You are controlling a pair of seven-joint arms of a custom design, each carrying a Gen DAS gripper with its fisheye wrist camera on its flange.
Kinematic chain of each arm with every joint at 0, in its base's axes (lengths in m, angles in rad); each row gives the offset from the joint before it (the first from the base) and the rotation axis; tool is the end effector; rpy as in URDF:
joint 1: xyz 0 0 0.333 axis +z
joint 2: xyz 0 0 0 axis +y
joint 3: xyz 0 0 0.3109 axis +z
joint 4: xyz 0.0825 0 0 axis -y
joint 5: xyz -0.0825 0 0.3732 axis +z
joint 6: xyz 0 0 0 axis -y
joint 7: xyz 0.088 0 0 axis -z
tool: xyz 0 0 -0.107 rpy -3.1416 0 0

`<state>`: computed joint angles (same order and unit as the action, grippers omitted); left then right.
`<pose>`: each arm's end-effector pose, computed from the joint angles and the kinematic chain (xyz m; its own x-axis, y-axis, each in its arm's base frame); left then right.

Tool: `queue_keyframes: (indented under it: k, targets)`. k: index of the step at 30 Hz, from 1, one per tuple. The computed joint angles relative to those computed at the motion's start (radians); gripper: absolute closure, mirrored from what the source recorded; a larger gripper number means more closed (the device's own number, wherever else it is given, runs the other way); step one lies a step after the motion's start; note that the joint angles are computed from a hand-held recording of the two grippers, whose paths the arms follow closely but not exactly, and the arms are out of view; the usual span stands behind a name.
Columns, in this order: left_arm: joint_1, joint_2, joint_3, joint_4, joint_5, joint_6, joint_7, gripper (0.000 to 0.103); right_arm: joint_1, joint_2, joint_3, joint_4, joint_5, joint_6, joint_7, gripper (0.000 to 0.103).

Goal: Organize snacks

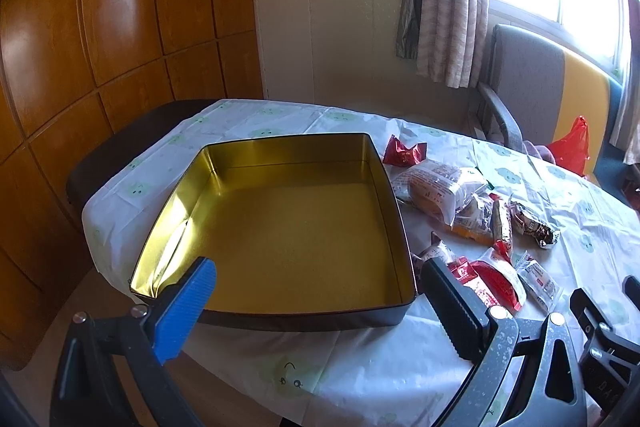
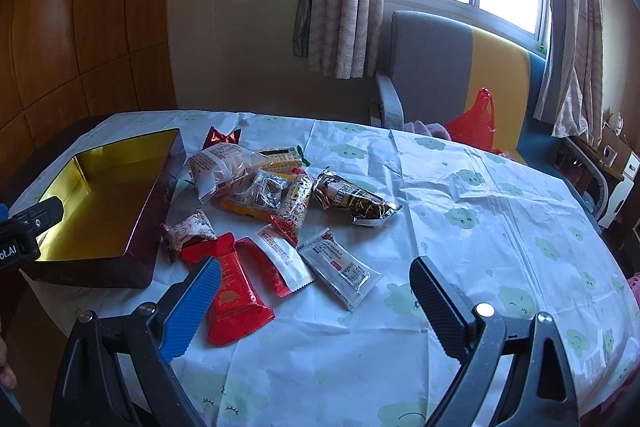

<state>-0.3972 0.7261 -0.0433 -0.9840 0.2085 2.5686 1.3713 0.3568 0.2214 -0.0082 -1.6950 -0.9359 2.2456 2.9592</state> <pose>0.7170 -0.3257 0.5373 -0.3225 -0.9462 -0.0259 -0.6039 0.2267 -0.7641 0.6183 0.2007 0.5076 -0.5427 -0.8381 0.0558 -0.5664 0.3161 -0.7611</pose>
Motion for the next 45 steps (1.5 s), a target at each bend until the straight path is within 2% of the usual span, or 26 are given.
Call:
queue_keyframes:
  k: [27, 45]
  targets:
    - [-0.011, -0.01, -0.024, -0.012, -0.026, 0.008, 0.088, 0.0, -0.009, -0.009, 0.0, -0.018, -0.004, 0.011, 0.016, 0.006]
    - [-0.024, 0.001, -0.036, 0.015, -0.041, -0.016, 0.128, 0.0, -0.028, -0.037, 0.002, -0.062, 0.005, 0.032, 0.03, 0.006]
